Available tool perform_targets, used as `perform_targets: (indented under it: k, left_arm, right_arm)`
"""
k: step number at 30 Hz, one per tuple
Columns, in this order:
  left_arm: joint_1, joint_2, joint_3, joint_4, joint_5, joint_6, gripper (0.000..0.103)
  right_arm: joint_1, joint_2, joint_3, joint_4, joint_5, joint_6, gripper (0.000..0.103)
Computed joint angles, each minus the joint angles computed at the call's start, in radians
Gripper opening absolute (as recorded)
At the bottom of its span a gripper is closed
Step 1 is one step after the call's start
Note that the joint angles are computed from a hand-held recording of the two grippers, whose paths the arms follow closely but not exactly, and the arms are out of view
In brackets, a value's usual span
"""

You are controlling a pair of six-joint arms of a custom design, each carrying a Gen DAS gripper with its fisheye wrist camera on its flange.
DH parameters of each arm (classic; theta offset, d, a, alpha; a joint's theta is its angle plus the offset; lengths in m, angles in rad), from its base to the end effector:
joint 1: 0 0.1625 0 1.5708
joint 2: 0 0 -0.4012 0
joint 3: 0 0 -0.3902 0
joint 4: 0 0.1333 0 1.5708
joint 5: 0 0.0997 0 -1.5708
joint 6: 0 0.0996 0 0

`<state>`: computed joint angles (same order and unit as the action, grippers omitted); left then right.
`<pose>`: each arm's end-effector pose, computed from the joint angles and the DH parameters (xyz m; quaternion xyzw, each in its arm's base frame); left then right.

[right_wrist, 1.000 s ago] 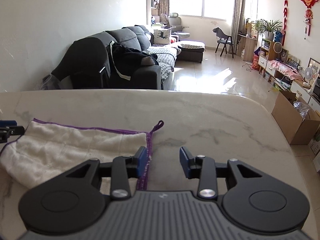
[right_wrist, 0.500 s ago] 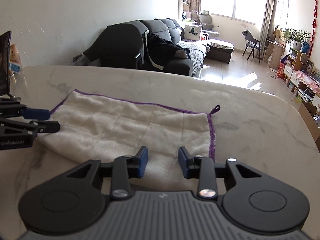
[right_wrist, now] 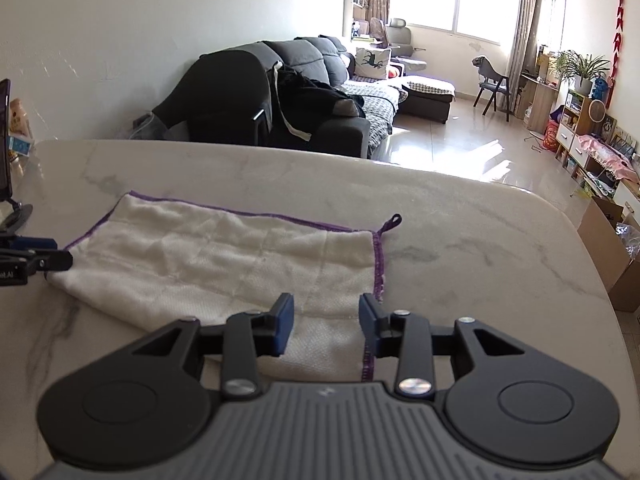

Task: Fold towel
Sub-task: 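Withdraw both open grippers from the folded towel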

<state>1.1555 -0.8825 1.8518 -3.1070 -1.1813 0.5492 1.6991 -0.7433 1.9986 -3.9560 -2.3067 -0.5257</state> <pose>-0.0892 -0.6265 0.1265 0.3889 0.8596 -0.2613 0.2037 0.1332 -0.5129 0.1217 0.0708 -0.8082 0.4297 0.3964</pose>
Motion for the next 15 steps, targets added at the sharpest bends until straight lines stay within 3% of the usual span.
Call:
perform_targets:
  k: [8,12,15]
  left_arm:
    - [-0.022,-0.025,0.015,0.040,0.075,-0.106,0.067]
    - [-0.027,-0.029,0.016,0.062,0.083,-0.136,0.078]
    - [-0.031,-0.025,0.015,0.064,0.094,-0.130,0.082]
  right_arm:
    - [0.036,-0.013,-0.110,0.317,-0.025,0.137,0.046]
    - [0.046,-0.009,-0.155,0.431,-0.016,0.178,0.059]
    - [0.055,-0.010,-0.193,0.532,0.001,0.209,0.063]
